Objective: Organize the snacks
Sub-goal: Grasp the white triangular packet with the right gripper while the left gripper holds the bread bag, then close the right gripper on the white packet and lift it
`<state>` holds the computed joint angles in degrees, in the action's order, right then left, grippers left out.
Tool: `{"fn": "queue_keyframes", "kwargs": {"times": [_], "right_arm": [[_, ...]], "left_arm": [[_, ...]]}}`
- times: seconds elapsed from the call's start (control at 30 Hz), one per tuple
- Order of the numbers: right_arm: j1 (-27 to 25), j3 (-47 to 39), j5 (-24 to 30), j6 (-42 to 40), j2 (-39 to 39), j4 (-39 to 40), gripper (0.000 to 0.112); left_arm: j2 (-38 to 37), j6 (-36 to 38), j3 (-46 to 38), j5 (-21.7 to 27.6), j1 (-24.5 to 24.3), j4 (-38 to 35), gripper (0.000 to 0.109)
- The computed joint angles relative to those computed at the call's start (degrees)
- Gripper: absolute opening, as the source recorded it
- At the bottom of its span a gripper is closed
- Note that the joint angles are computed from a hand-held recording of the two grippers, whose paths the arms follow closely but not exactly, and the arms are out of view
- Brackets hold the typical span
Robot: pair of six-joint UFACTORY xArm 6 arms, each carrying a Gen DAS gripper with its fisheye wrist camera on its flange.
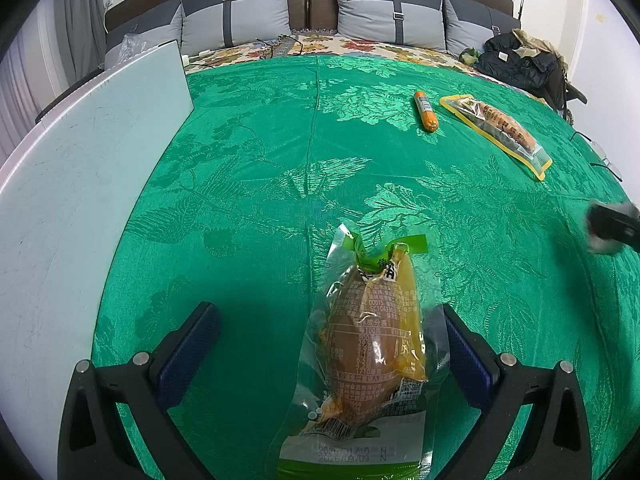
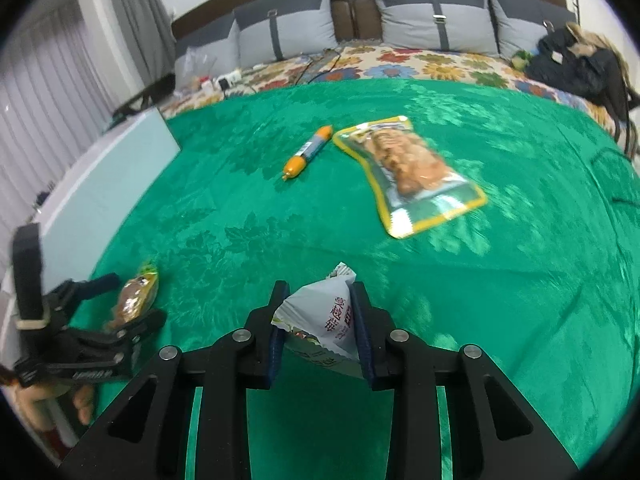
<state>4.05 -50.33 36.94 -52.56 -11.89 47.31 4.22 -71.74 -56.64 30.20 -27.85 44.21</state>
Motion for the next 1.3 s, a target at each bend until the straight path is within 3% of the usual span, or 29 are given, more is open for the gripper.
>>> {"fn": "queue_keyframes", "kwargs": {"times": [0.2, 0.3, 0.37, 0.47, 0.53, 0.7, 0.83, 0.9, 1.3], "right_arm": [[-8.4, 1.3, 7.1, -3.9, -3.0, 1.7, 0.032], [-11.3, 2.7, 8.0, -5.3, -3.6, 1.5, 0.032], [-12.2, 5.7, 5.2, -7.8, -4.9, 2.3, 0.032], [-12.1, 8.3, 1.5, -8.2, -5.6, 1.0, 0.038], [-12.6, 8.0, 2.0, -8.1, -5.1, 2.4, 0.057], [-10.7, 9.7, -2.5, -8.8, -5.9, 1.3, 0.069], [-7.1, 12.5, -8.8, -5.4, -7.2, -6.3, 0.079], [-5.6, 13.7, -11.4, -3.7, -7.6, -9.9, 0.083], [-5.7, 13.4, -10.6, -4.0, -7.3, -9.2, 0.088]], "left_arm": [[0.0, 0.0, 0.0, 0.0, 0.0, 0.0, 0.103], [0.0, 0.0, 0.0, 0.0, 0.0, 0.0, 0.103], [0.0, 0.0, 0.0, 0.0, 0.0, 0.0, 0.103], [0.0, 0.0, 0.0, 0.0, 0.0, 0.0, 0.103], [0.0, -0.1, 0.0, 0.0, 0.0, 0.0, 0.103], [0.0, -0.1, 0.0, 0.0, 0.0, 0.0, 0.103], [0.0, -0.1, 0.0, 0.0, 0.0, 0.0, 0.103], [0.0, -0.1, 0.0, 0.0, 0.0, 0.1, 0.103], [0.0, -0.1, 0.1, 0.0, 0.0, 0.1, 0.103]]}}
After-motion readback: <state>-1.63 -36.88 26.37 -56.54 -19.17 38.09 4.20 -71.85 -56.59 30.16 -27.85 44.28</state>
